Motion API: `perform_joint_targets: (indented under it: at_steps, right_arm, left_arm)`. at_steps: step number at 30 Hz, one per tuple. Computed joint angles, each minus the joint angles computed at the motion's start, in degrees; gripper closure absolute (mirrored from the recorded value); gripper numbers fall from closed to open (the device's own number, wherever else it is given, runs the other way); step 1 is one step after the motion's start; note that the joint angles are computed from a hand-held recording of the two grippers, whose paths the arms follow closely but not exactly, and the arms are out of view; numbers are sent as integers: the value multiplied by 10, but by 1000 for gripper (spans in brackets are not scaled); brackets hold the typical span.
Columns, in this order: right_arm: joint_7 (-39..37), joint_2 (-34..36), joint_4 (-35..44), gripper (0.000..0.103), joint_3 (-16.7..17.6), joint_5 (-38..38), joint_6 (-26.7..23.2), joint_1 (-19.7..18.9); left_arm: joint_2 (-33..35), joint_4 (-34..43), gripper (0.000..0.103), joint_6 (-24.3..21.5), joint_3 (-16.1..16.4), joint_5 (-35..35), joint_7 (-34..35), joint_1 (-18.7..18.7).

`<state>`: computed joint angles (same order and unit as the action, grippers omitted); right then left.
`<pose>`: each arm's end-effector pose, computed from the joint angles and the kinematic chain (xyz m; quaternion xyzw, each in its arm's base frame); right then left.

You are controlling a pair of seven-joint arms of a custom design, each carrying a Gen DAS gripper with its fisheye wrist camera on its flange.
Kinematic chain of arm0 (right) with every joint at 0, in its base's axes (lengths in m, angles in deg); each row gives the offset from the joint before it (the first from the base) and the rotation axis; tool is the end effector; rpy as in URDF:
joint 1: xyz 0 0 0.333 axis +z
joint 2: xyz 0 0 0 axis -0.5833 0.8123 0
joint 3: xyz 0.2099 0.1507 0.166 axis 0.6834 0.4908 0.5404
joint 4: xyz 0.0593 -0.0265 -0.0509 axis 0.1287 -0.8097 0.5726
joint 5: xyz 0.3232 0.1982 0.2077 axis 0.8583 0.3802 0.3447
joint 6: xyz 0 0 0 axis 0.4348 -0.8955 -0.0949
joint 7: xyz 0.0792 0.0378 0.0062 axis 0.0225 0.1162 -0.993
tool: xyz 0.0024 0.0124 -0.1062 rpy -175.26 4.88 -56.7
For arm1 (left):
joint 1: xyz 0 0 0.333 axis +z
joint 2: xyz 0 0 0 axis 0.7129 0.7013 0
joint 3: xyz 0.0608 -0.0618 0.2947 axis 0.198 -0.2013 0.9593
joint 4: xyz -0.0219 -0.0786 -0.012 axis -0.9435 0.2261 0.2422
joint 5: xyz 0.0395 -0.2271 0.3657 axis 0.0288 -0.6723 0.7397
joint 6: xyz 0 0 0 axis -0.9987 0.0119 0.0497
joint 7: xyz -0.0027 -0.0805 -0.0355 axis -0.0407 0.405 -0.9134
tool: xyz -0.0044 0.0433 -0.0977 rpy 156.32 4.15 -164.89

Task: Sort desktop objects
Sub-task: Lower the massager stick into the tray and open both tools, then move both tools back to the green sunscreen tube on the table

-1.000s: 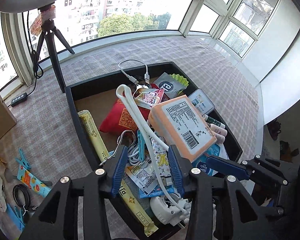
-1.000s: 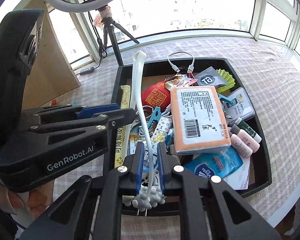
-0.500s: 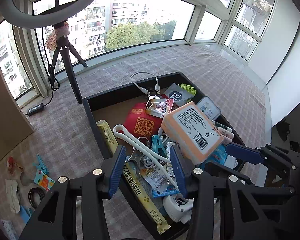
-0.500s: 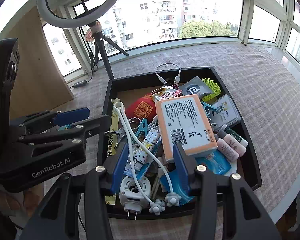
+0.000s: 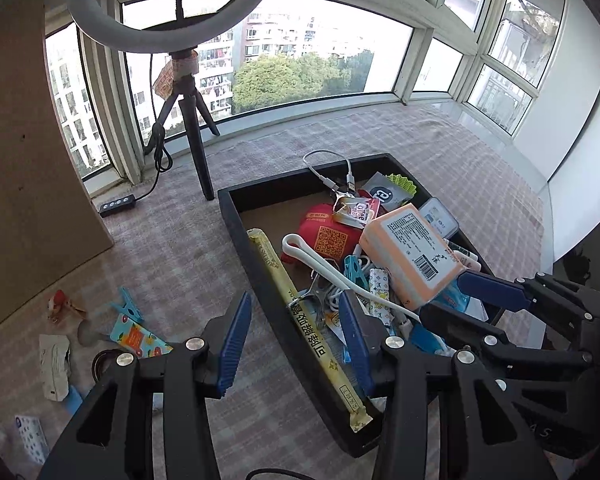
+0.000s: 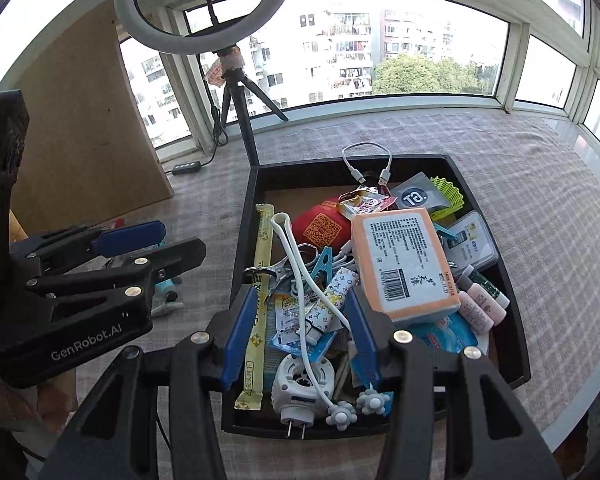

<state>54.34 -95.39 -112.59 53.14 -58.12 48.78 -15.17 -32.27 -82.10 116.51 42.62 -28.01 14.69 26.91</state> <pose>0.3697 0.2297 0.6543 -0.5965 0.7371 -0.2069 0.2408 0.4513 -0.3407 0.6346 -0.4886 0.8135 -0.3011 0.0942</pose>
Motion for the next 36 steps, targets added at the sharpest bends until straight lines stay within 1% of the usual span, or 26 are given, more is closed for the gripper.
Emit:
perform_joint_targets:
  at_steps: [2, 6, 10, 12, 14, 16, 19, 22, 23, 24, 25, 27, 31, 34, 36]
  right_arm:
    - [-3, 7, 5, 57, 2, 2, 9, 4]
    - [-13, 23, 8, 57, 1, 14, 51, 18]
    - [-18, 50, 13, 57, 6, 26, 91, 34]
    - [-29, 72, 25, 57, 8, 35, 97, 45]
    - [-48, 98, 41, 57, 9, 45, 101, 59]
    - [-66, 128, 60, 57, 13, 53, 100, 71]
    - [-104, 171, 86, 57, 8, 82, 102, 93]
    - [-154, 205, 105, 57, 3, 106, 104, 107]
    - [-170, 216, 113, 57, 3, 107, 98, 108]
    - [-182, 229, 124, 57, 4, 105, 86, 108]
    - [-195, 242, 136, 57, 5, 101, 73, 106]
    - [-209, 260, 155, 57, 9, 88, 53, 102]
    - [-237, 274, 164, 57, 5, 99, 54, 99]
    - [-277, 294, 179, 57, 3, 107, 40, 99]
    - [-288, 308, 193, 57, 6, 103, 23, 98]
  left_arm:
    - [-29, -23, 60, -6, 12, -4, 9, 5]
    - [-104, -83, 60, -22, 35, 0, 24, 29]
    - [-193, -159, 60, -36, 51, 35, 33, 78]
    - [-236, -198, 60, -43, 57, 56, 32, 108]
    - [-274, -236, 60, -51, 78, 55, 48, 123]
    - [-297, -260, 60, -70, 92, 52, 66, 138]
    - [-311, -282, 59, -92, 101, 52, 112, 146]
    - [-317, -299, 58, -101, 107, 37, 161, 139]
    - [-315, -302, 56, -103, 109, 28, 176, 135]
    - [-309, -303, 51, -105, 112, 17, 188, 131]
    - [-303, -303, 49, -108, 113, 8, 199, 128]
    - [-293, -305, 49, -107, 107, -2, 206, 131]
    - [-275, -306, 49, -104, 103, -17, 229, 128]
    - [-253, -299, 49, -104, 87, 3, 243, 134]
    - [-243, -295, 49, -102, 86, 6, 255, 132]
